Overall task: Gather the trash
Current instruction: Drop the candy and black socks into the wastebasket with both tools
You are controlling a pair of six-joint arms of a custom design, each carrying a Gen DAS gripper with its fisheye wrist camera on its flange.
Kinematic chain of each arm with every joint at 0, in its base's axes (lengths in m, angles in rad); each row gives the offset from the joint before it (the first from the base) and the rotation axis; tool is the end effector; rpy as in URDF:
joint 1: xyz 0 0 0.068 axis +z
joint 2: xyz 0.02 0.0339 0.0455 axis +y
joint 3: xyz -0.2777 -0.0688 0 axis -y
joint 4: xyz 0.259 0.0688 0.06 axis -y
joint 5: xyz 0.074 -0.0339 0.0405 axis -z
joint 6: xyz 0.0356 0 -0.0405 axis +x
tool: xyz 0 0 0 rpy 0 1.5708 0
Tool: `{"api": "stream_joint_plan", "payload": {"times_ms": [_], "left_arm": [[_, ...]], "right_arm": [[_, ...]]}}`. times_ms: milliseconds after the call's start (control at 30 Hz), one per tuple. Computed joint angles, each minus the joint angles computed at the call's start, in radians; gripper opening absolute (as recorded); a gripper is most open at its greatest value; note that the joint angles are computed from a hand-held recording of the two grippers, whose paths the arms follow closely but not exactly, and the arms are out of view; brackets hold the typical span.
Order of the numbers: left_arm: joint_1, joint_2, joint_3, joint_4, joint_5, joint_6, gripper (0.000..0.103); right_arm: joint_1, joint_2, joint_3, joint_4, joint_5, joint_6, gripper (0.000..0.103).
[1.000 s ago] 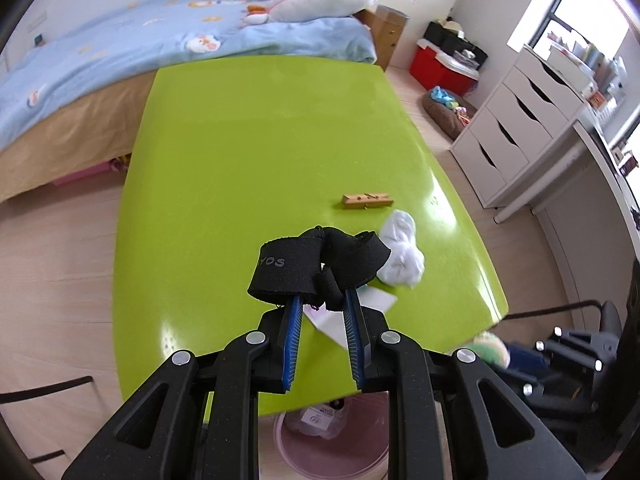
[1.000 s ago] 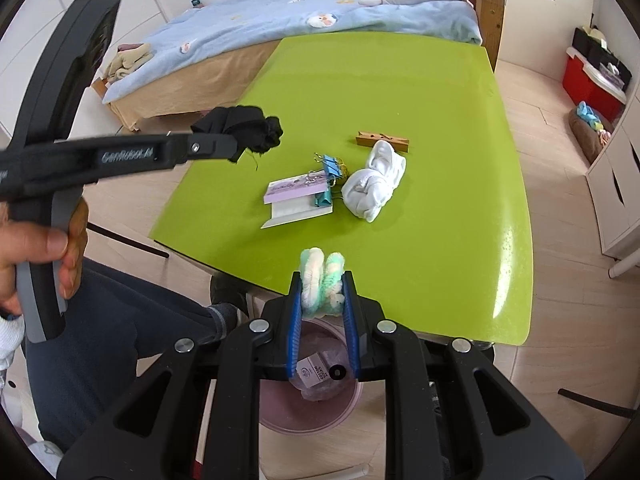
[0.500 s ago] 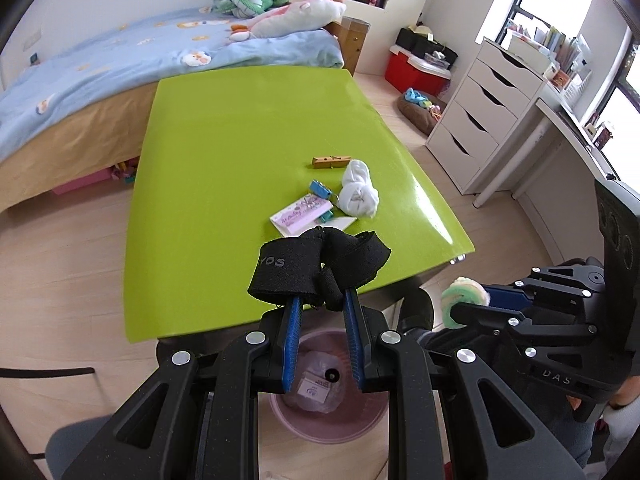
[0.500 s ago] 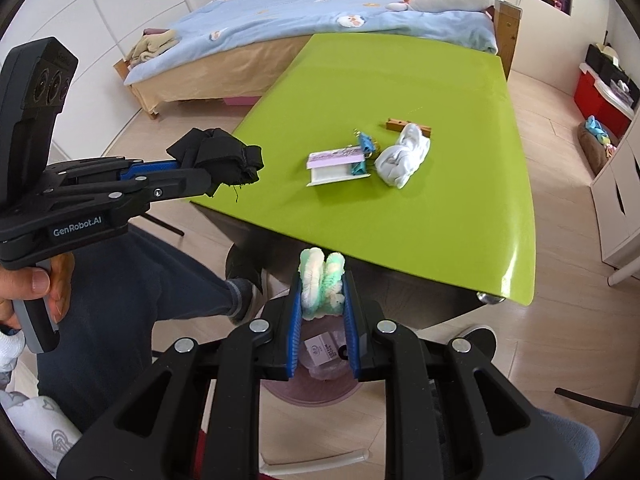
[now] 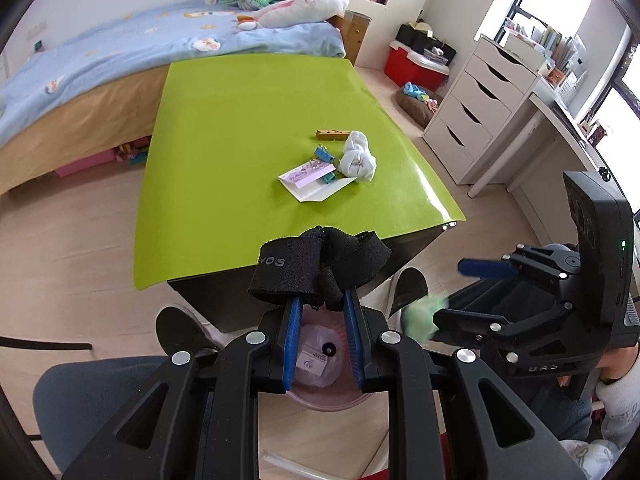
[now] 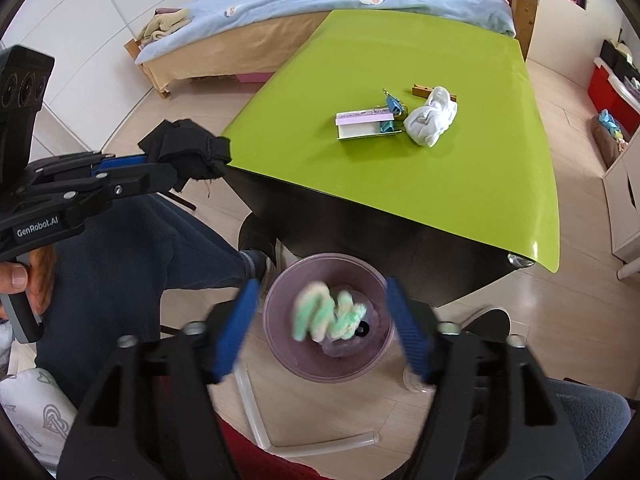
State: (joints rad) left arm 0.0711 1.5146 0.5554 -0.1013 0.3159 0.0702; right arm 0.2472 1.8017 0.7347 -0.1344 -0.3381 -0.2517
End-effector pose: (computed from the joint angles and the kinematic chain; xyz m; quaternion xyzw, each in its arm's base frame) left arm 0.2551 0.0071 0.1191 0.0393 0.9556 -0.1342 0.2594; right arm 0.2880 0.0849 0.0856 -0.2692 0.9314 0.1650 0.1814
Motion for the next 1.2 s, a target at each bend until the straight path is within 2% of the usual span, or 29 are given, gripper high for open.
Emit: {"api": "stream_joint_plan", "payload": {"times_ms": [33,67,100,533,600,633,667,733,900,1200], "left_arm": [[-0.001,0.001,-0.001,0.000,0.001,0.001,0.021],[-0.002,0.002,-0.002,0.000,0.001,0.003,0.021],[-0.001,0.003,-0.005,0.002,0.003,0.007,0.021],[-0.087,0.037,0.000,-0.007,-0.008,0.037,0.023],[-0.107,0.037,0.001,-0.006,-0.011,0.037,0.036],[-0.110,0.040,0.003,-0.005,-0.004,0.037,0.039],[-0.115,0.045,0.004,-0.004,-0.003,0.036,0.047],[-0.123,0.062,0.012,-0.002,-0.006,0.033,0.055],[-0.120,0.068,0.008,0.008,0.002,0.017,0.087],[-0.094,0.055,0.002,0.034,-0.034,0.003,0.095]], "right_arm": [[-0.004,-0.004,-0.003,0.005,-0.001,0.005,0.080],[-0.007,-0.006,-0.006,0.009,0.000,0.009,0.087],[-0.013,-0.009,-0.009,0.011,-0.004,0.013,0.088],[-0.101,-0.103,-0.057,0.047,0.026,0.059,0.090],[-0.122,-0.112,-0.060,0.049,0.020,0.058,0.091],[-0.131,-0.117,-0.064,0.051,0.015,0.059,0.091],[-0.139,-0.119,-0.064,0.051,0.011,0.060,0.092],[-0.151,-0.122,-0.061,0.044,0.006,0.058,0.093],[-0.161,-0.126,-0.064,0.041,-0.001,0.057,0.094],[-0.157,-0.113,-0.055,0.040,-0.020,0.061,0.096]]}}
